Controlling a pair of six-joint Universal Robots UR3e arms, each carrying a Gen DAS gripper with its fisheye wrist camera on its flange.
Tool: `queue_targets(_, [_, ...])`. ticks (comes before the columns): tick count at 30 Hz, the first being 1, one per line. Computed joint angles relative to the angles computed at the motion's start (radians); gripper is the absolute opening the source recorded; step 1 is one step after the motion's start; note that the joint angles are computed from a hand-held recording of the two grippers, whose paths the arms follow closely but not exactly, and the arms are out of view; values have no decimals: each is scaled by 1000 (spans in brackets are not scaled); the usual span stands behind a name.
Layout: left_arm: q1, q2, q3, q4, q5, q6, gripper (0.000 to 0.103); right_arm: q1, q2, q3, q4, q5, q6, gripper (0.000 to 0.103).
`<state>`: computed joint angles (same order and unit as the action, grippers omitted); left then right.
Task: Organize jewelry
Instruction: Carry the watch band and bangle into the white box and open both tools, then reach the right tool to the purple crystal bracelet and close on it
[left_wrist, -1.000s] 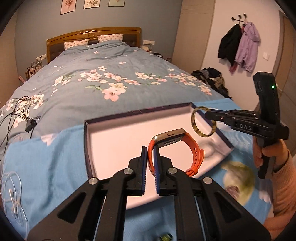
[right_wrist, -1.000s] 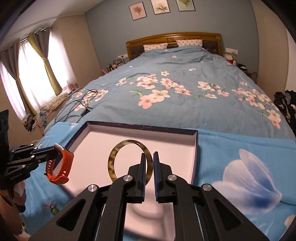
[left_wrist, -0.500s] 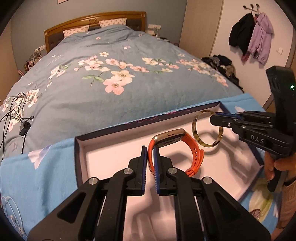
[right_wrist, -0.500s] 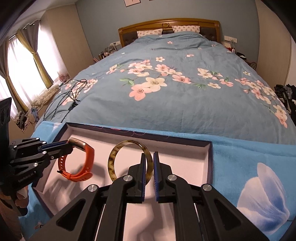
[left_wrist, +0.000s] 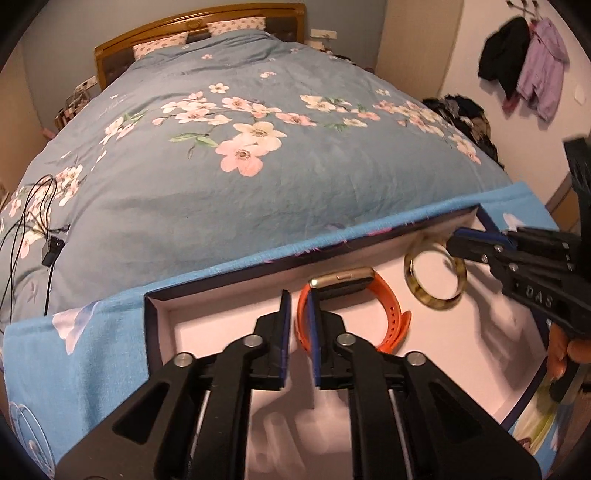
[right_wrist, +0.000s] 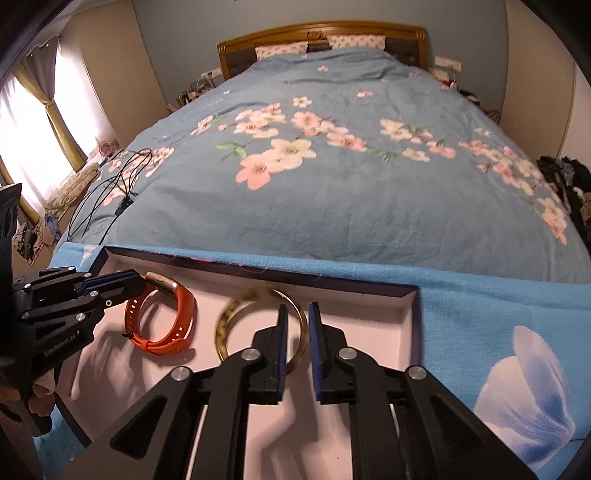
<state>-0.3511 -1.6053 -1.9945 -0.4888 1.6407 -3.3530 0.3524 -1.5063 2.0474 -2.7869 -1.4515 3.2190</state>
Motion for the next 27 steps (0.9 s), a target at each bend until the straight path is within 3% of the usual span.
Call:
queue_targets(3, [-35, 42, -40, 55, 68, -25, 25, 2, -100, 81, -40, 3, -18, 24])
queue_targets(5, [-69, 90, -79, 100, 117, -38, 49, -6, -190, 137, -42, 38, -44, 34])
queue_targets(8, [-144, 190, -157, 176, 201, -43, 55, -28, -381, 246, -22, 100, -102, 44])
queue_targets(13, [-347, 345, -262, 212, 379, -100, 69, -51, -751, 399, 140, 163, -202, 47])
queue_targets(19, [-641, 441, -342, 127, 602, -301, 72, -42, -1074, 516, 421, 181, -248, 47])
queue_targets(23, [-810, 436, -353, 32, 728, -473, 73, 50, -1174, 562, 493, 111, -201, 39])
queue_targets(27, [-957, 395, -324, -108, 816, -650, 73, 169, -1134, 592, 424, 35, -123, 31])
